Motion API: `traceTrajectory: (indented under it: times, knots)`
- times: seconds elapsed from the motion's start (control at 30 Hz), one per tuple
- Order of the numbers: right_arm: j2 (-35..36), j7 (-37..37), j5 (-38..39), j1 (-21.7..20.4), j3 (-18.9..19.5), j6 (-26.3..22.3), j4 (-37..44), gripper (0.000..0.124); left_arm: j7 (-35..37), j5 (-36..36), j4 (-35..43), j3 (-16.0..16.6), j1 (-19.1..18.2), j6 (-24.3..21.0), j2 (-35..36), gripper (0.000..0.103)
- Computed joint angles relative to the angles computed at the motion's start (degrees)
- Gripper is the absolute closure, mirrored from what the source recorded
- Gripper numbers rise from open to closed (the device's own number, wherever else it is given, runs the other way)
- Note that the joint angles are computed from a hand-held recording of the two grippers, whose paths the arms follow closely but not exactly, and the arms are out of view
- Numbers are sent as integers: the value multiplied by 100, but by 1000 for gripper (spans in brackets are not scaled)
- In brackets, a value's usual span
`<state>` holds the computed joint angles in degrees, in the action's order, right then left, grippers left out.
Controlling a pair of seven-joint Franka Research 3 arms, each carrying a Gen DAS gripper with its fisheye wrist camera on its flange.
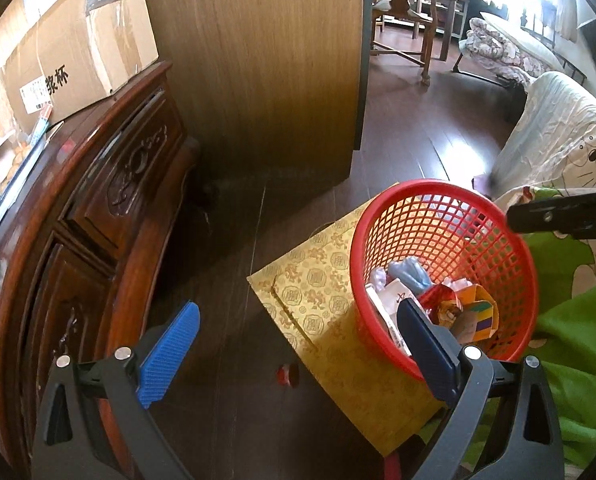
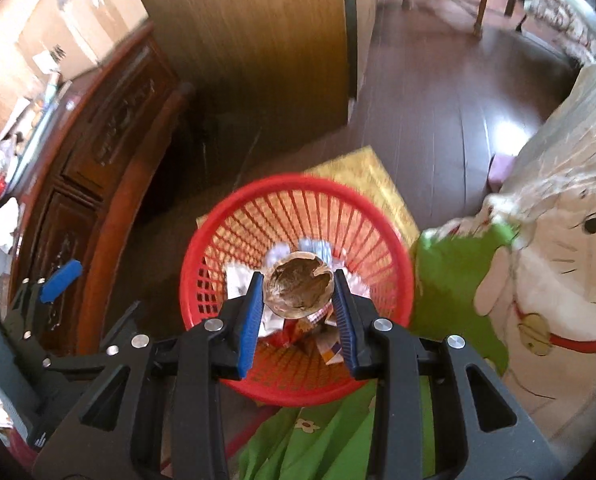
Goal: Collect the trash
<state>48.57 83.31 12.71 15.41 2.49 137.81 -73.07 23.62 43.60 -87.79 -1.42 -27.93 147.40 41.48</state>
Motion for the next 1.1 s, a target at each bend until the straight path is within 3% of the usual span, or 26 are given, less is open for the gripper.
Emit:
traceTrajectory:
  times: [0.17,0.43,0.67,0.83,0.93,1.1]
  knots:
    - [346,72,11,-4,29,-407,501,79,0,-67,-80,-26,37,44,-29,6]
    - [-319,-111,82,-28,39,550,-588,79,-38,-26,-160,-10,30,142,-145,6]
    - [-1397,-649,281,-104,192,1864,-2092,77,-291,372,-409,64,-152,71,-554,6]
    - [-2346,-1316,799,-375,512,2728,-3273,74,-484,667,-663,-62,-192,-59,-1015,6]
    - [-2951,-2047,1557,-785,987,3238,-3971,70,-586,873,-786,-164,-226,-184,-1274,6]
    - [-3587,-3046,2872,-1120,1280,3225,-4479,70,-622,1130,-929,-426,-330,-677,-1679,6]
